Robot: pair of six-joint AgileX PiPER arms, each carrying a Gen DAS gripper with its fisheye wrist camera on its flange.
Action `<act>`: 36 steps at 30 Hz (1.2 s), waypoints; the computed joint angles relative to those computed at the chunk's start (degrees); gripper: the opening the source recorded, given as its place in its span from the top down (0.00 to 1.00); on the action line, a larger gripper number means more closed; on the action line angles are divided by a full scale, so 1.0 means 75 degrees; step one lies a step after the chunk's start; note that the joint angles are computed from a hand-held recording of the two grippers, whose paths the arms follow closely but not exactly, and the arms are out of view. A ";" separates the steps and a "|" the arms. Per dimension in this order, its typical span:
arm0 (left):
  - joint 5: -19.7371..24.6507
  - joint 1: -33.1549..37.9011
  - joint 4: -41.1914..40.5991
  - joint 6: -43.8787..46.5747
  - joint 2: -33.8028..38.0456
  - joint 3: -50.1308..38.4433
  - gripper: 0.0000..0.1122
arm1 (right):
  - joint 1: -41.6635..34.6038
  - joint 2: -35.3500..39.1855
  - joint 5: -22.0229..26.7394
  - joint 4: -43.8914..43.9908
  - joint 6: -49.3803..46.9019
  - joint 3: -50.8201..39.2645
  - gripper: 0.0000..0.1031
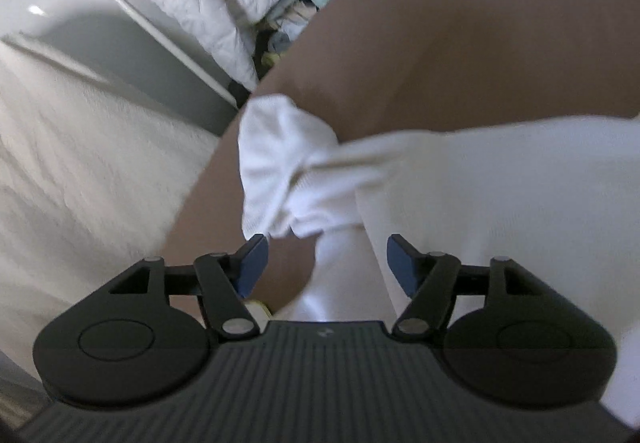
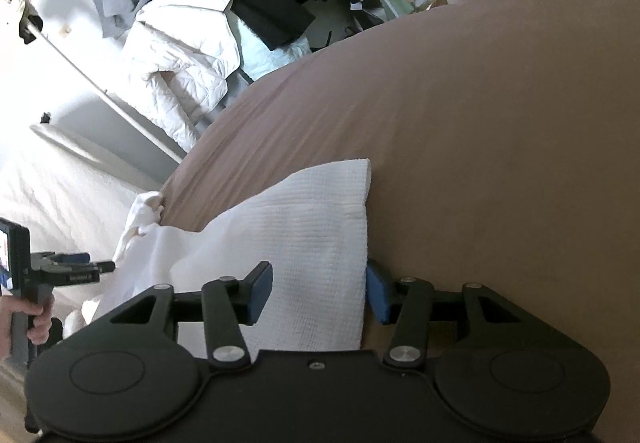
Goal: Fold clothes
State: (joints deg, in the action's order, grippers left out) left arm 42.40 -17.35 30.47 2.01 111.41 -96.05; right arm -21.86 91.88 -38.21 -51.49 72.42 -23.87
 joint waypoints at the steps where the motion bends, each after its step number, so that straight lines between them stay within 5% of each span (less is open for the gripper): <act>1: 0.0068 0.0038 -0.0062 -0.0020 0.0131 -0.0183 0.37 | -0.0010 -0.0055 0.0057 -0.0044 0.0070 0.0016 0.46; 11: 0.1893 0.0577 -0.1577 0.0309 0.2316 -0.3558 0.35 | 0.0437 0.0110 0.0561 0.0507 -0.0675 -0.0378 0.41; 17: 0.2147 0.0511 -0.1949 0.0693 0.3081 -0.4499 0.30 | 0.0984 0.0514 0.0810 0.1671 -0.2161 -0.0872 0.35; 19: 0.1825 0.0325 -0.1415 0.0523 0.3022 -0.4097 0.28 | 0.1551 0.0471 0.1291 0.3010 -0.3315 -0.0866 0.56; 20: 0.1681 0.0232 -0.1138 0.0423 0.3002 -0.3912 0.22 | 0.1895 0.0386 0.1640 0.3661 -0.4079 -0.0912 0.83; 22: 0.1438 0.0054 -0.0595 0.0204 0.2971 -0.3585 0.20 | 0.2349 0.0040 0.1908 0.4506 -0.5606 -0.0876 0.92; 24: 0.1479 -0.0038 -0.0560 0.0287 0.2903 -0.3514 0.26 | 0.2727 -0.0291 0.1902 0.5867 -0.7088 -0.0765 0.92; 28: 0.1472 -0.0375 -0.0383 0.0557 0.2640 -0.3125 0.88 | 0.2930 -0.0881 0.1709 0.6956 -0.8016 -0.0489 0.93; 33: 0.0596 -0.0975 0.1260 -0.0235 0.2055 -0.1701 0.94 | 0.3392 -0.1728 0.1931 0.9335 -1.0366 -0.0348 0.93; 36: 0.0687 -0.0907 0.1085 -0.0517 0.2061 -0.2062 0.95 | 0.3614 -0.2116 0.1942 1.0236 -1.1138 -0.0317 0.94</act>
State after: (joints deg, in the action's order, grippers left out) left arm 47.55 -24.16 38.61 -1.86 126.86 -111.51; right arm 5.24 76.00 -23.65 25.28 -11.12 -26.24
